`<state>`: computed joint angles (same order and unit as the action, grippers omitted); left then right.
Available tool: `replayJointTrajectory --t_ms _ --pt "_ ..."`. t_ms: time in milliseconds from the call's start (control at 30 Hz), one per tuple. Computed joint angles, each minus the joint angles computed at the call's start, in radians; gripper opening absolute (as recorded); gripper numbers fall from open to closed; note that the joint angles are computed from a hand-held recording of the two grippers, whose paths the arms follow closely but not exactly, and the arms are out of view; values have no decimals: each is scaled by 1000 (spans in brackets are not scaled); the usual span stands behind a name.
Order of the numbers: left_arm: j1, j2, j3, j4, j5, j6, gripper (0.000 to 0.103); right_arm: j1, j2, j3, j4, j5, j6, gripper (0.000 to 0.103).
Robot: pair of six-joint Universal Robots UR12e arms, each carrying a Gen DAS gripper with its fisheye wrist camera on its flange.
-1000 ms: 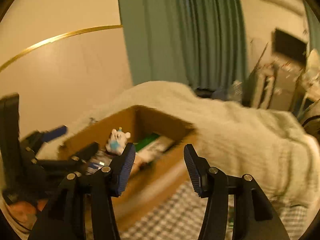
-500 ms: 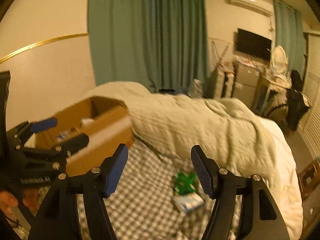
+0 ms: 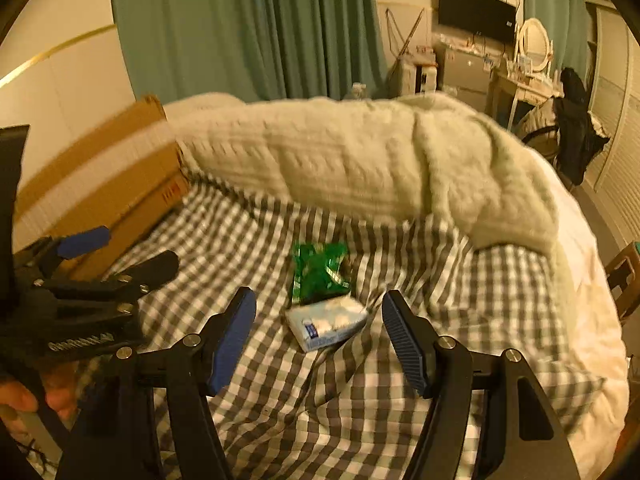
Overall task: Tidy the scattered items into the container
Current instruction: 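Move back to the bed and grasp the white cotton-pad pack with the right tool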
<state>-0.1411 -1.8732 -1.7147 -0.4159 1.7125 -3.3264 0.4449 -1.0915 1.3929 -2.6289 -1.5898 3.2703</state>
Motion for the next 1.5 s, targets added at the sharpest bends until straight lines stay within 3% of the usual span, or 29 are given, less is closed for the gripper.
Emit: replayJointTrajectory --t_ms 167,333,433,600,933,1000,1133,1167,1200,1233,1367,1500 --pt "9 -29 -18 -63 4 -24 103 5 26 1 54 -17 0 65" --pt "-6 -30 -20 -44 45 -2 103 2 44 -15 107 5 21 65" --pt "-9 -33 -12 -70 68 -16 103 3 64 -47 142 6 5 75" --pt "-1 -32 -15 -58 50 -26 103 -7 97 -97 219 23 44 75" --pt "6 -35 -11 -62 46 -40 103 15 144 -163 284 -58 43 88" --pt "7 -35 -12 -58 44 -38 103 17 167 -201 330 -65 37 97" --pt "6 -35 -11 -61 43 -39 103 32 214 -278 431 -119 -28 98" --pt "5 -35 -10 -62 46 -39 103 32 218 -284 436 -121 -35 96" --pt "5 -35 -10 -64 47 -39 103 30 216 -280 429 -120 -29 79" --pt "4 -35 -8 -66 50 -40 103 31 213 -274 421 -146 -20 69" --pt "-6 -42 4 -86 80 -28 103 9 170 -213 339 -72 -22 55" --pt "-10 -50 18 -77 39 0 103 7 135 -175 238 -90 -67 23"
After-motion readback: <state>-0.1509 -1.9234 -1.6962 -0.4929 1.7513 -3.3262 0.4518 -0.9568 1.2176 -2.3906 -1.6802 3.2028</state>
